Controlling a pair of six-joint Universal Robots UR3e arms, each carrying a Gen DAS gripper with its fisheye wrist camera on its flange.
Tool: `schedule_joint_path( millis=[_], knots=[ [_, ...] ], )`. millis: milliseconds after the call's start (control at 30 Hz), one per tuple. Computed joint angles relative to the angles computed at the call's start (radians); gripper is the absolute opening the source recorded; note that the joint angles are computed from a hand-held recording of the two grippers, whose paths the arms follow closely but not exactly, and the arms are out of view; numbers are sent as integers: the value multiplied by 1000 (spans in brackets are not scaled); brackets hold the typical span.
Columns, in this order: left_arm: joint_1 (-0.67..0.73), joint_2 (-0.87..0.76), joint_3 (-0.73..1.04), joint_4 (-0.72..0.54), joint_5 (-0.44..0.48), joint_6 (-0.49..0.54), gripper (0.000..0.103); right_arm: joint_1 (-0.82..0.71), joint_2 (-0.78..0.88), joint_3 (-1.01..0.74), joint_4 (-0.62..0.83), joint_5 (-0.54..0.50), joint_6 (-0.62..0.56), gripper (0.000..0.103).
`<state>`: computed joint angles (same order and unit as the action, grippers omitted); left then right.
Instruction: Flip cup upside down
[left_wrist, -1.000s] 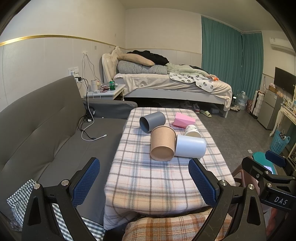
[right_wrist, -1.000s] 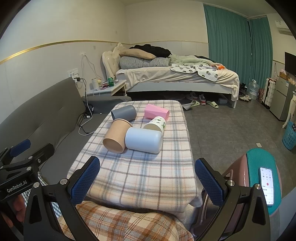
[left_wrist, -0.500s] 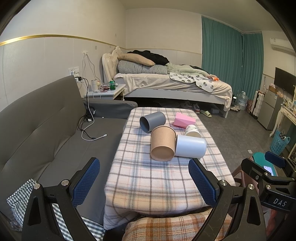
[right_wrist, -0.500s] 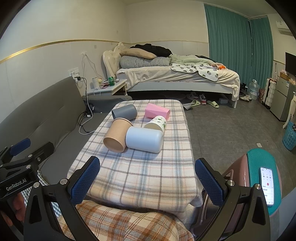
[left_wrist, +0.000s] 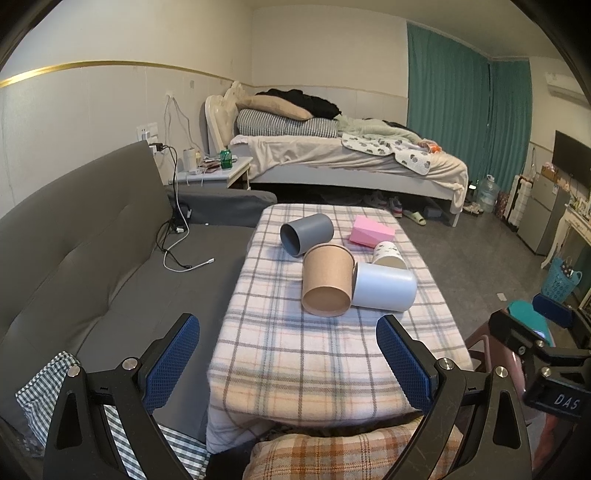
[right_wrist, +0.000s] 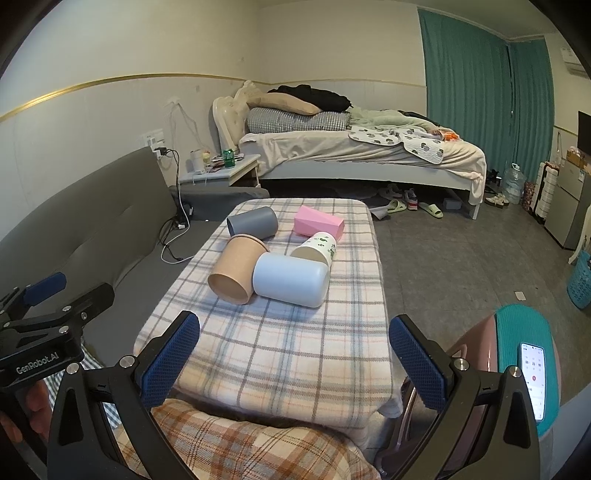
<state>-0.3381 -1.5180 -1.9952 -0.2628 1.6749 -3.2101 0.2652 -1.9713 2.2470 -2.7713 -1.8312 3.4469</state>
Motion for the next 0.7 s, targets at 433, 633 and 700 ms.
schedule_joint_path(
  millis=[433, 633, 700],
  knots=[
    [-12, -448, 586, -281, 86, -78, 99, -407, 350, -435, 161, 339, -435, 103],
    [4, -762, 1067, -475, 102, -107, 99, -437, 769, -931, 372, 420, -622, 103],
    [8, -877, 1257, -553, 112, -111, 99, -428, 923, -1129, 459, 423, -680, 103]
  ],
)
